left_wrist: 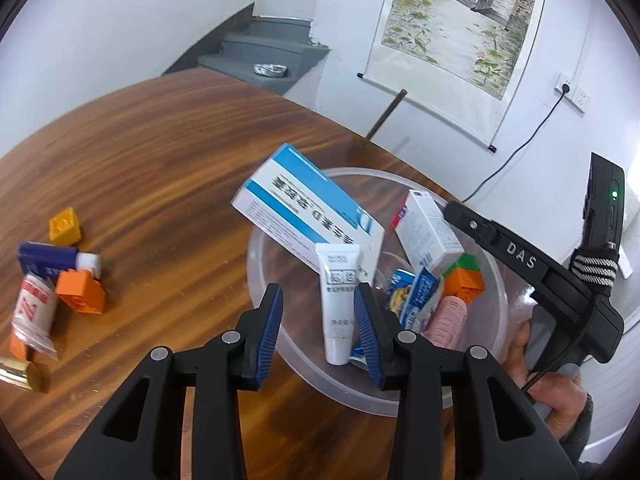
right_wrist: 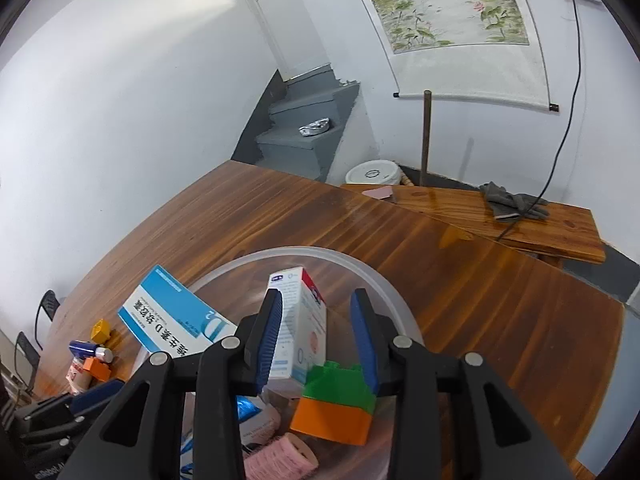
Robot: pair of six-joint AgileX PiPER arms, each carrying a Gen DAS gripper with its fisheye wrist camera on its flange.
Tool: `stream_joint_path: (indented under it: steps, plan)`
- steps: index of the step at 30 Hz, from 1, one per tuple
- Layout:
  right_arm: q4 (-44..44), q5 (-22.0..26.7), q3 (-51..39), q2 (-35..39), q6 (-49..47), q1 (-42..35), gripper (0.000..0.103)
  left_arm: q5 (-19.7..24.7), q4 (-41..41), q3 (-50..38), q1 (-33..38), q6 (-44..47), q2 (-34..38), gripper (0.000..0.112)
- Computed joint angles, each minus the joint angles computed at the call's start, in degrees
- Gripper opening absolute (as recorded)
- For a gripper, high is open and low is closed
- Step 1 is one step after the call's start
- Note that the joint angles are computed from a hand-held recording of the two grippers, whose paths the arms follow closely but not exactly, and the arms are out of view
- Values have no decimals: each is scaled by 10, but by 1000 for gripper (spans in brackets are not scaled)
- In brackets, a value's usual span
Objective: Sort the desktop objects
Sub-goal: 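Carry the white tube and white box into the clear bowl and open both grippers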
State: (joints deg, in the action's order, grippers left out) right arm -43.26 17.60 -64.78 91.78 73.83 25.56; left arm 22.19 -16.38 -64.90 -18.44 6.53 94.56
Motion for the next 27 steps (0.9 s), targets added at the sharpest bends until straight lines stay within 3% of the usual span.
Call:
stream_joint_path:
  steps: [3,14,18,27]
  plan:
    - [13,30,-7,-1,-16,9,40,-6,40,2,-2,-29,-3,41]
    - [-23,34,-2,-6,16,44,40,-6,32,22,15,-25,-22,41]
    - [12,45,-16,5,-22,46,40,-7,13,35,33,-9,-35,41]
    - [-83,149,-35,6,74,85,41,-9,-11,70,74,28,-64,41]
